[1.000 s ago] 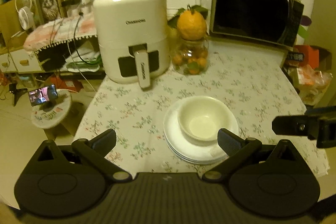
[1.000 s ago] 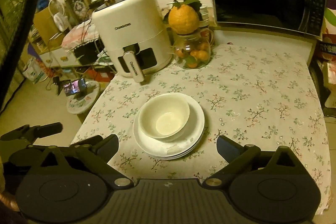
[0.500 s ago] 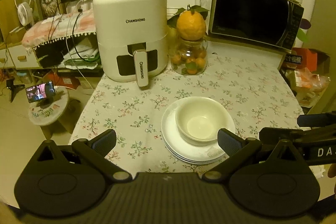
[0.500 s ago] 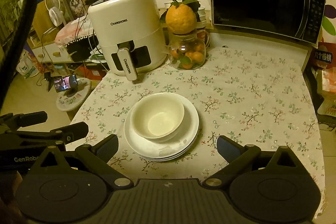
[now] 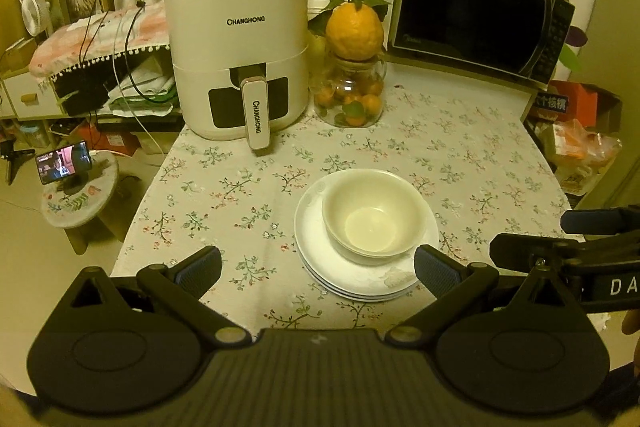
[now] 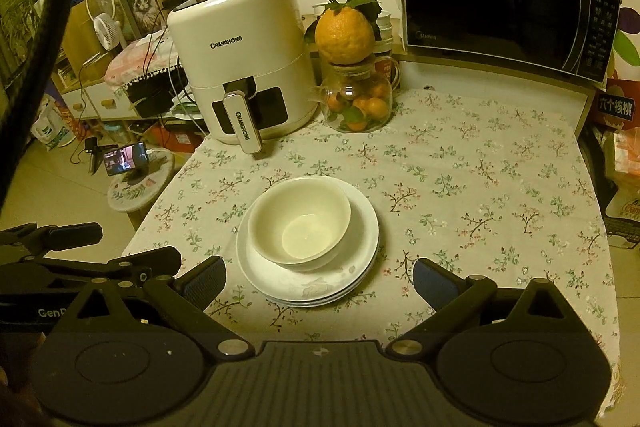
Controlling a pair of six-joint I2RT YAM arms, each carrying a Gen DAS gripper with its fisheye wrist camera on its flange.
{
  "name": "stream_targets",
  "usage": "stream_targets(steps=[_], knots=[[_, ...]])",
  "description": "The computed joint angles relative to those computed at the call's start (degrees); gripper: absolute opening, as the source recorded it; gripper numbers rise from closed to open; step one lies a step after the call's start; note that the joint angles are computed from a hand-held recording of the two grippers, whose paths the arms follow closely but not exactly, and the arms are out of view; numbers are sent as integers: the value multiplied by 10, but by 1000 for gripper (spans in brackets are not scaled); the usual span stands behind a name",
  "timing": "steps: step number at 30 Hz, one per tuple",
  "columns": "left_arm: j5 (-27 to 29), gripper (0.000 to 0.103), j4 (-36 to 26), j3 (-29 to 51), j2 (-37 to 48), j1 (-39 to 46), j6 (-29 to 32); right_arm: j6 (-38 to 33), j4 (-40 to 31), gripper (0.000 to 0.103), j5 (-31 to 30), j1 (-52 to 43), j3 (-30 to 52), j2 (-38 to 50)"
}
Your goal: Organize plates and bowls
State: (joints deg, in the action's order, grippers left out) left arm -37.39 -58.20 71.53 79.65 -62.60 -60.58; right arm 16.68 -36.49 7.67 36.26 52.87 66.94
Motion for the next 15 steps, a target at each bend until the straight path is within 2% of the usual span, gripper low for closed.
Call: stream_targets(steps=[15], knots=[[17, 103, 2, 2, 4, 8, 17, -1, -1, 99, -2, 0, -1, 0]])
